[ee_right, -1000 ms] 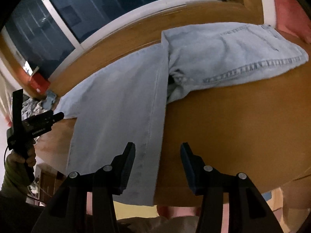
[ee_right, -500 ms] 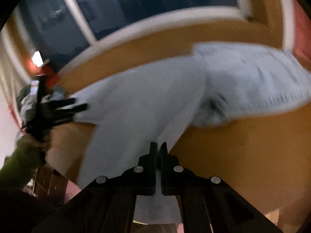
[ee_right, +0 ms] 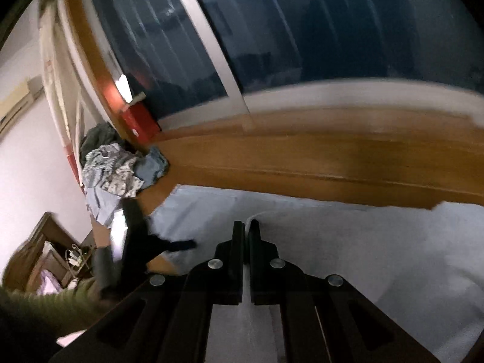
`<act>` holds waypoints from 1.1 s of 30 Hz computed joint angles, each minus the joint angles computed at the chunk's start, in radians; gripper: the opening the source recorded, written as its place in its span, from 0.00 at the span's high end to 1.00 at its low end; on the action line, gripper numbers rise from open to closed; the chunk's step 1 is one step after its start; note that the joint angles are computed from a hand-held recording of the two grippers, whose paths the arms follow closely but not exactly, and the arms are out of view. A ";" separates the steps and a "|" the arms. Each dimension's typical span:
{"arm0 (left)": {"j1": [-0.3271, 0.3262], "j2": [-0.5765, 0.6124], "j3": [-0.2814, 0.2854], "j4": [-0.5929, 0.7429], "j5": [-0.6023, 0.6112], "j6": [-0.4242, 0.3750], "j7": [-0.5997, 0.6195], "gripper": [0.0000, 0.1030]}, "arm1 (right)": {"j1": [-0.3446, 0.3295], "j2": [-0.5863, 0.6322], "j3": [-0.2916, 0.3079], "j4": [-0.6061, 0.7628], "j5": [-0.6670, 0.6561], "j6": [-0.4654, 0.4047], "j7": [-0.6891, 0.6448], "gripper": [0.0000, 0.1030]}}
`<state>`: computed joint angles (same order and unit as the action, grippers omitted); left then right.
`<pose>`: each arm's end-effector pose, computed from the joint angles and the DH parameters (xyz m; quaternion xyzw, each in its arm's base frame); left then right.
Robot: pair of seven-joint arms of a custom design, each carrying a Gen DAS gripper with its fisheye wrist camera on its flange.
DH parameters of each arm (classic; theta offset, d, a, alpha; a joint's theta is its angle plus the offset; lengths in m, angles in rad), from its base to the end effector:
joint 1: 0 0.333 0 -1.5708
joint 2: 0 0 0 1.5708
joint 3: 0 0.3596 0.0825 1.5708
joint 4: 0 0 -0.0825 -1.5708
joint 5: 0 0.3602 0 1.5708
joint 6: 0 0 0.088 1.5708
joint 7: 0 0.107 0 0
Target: Fold clothes
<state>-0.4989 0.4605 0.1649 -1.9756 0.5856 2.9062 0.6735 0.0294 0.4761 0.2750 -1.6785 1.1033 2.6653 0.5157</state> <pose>0.5981 -0.2550 0.3367 -0.6765 0.6844 -0.1866 0.1979 0.6869 0.1542 0.4282 -0.7449 0.4933 -0.0262 0.4484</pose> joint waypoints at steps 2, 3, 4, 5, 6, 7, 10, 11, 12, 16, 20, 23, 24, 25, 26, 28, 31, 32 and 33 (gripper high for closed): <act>-0.006 -0.002 0.007 -0.003 0.001 0.000 -0.010 0.32 | 0.033 0.098 -0.033 0.117 -0.098 -0.041 0.127 0.97; -0.015 -0.003 0.016 -0.003 0.009 -0.004 -0.020 0.29 | 0.043 0.142 -0.040 0.169 -0.144 -0.057 0.179 0.96; -0.020 -0.001 0.019 0.002 0.013 -0.016 -0.029 0.27 | 0.051 0.182 -0.045 0.216 -0.186 -0.071 0.217 0.96; -0.014 0.000 0.011 0.004 0.005 -0.023 -0.034 0.25 | 0.061 0.224 -0.050 0.268 -0.229 -0.091 0.259 0.96; -0.009 0.001 0.003 0.007 -0.002 -0.029 -0.039 0.25 | 0.068 0.258 -0.051 0.310 -0.263 -0.106 0.295 0.96; -0.008 0.001 0.002 0.008 0.002 -0.034 -0.042 0.25 | 0.073 0.288 -0.050 0.346 -0.292 -0.120 0.324 0.96; -0.004 0.000 -0.009 0.014 0.007 -0.051 -0.050 0.24 | 0.067 0.347 -0.024 0.407 -0.342 -0.135 0.379 0.96; 0.005 0.002 -0.019 0.018 0.001 -0.057 -0.046 0.24 | 0.068 0.367 -0.018 0.429 -0.359 -0.139 0.406 0.96; 0.012 0.003 -0.029 0.023 -0.005 -0.065 -0.038 0.24 | 0.068 0.385 -0.012 0.448 -0.376 -0.143 0.430 0.96; 0.031 0.002 -0.054 0.029 -0.017 -0.077 -0.016 0.24 | 0.045 0.404 0.026 0.448 -0.416 -0.126 0.493 0.97; 0.047 -0.041 -0.065 -0.009 -0.021 -0.081 0.011 0.27 | 0.065 0.366 -0.006 0.429 -0.512 -0.139 0.633 0.90; 0.048 -0.082 -0.024 -0.060 0.069 -0.007 -0.005 0.27 | -0.012 0.252 0.080 0.269 -0.446 -0.036 0.539 0.76; 0.054 -0.096 -0.017 -0.076 0.093 0.013 -0.002 0.27 | -0.028 0.209 0.093 0.205 -0.421 0.012 0.517 0.59; 0.063 -0.102 -0.016 -0.083 0.111 0.021 0.011 0.27 | -0.045 0.168 0.107 0.145 -0.395 0.058 0.495 0.53; 0.071 -0.107 -0.013 -0.089 0.129 0.028 0.023 0.27 | -0.056 0.124 0.115 0.083 -0.373 0.102 0.477 0.51; 0.081 -0.118 0.000 -0.103 0.185 0.032 0.046 0.27 | -0.040 0.034 0.088 -0.040 -0.378 0.157 0.499 0.51; 0.131 -0.128 -0.010 -0.134 0.212 0.080 0.100 0.27 | 0.040 -0.058 -0.004 -0.183 -0.466 0.195 0.647 0.51; 0.145 -0.131 -0.010 -0.144 0.217 0.096 0.122 0.27 | 0.078 -0.080 -0.048 -0.225 -0.519 0.202 0.727 0.51; 0.157 -0.133 -0.009 -0.154 0.220 0.113 0.145 0.27 | 0.104 -0.091 -0.074 -0.255 -0.562 0.214 0.793 0.51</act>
<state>-0.3424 0.3272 0.1561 -2.1296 0.8055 3.0194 0.8189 0.1334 0.3855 0.2007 -1.9338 0.5415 2.8797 1.3084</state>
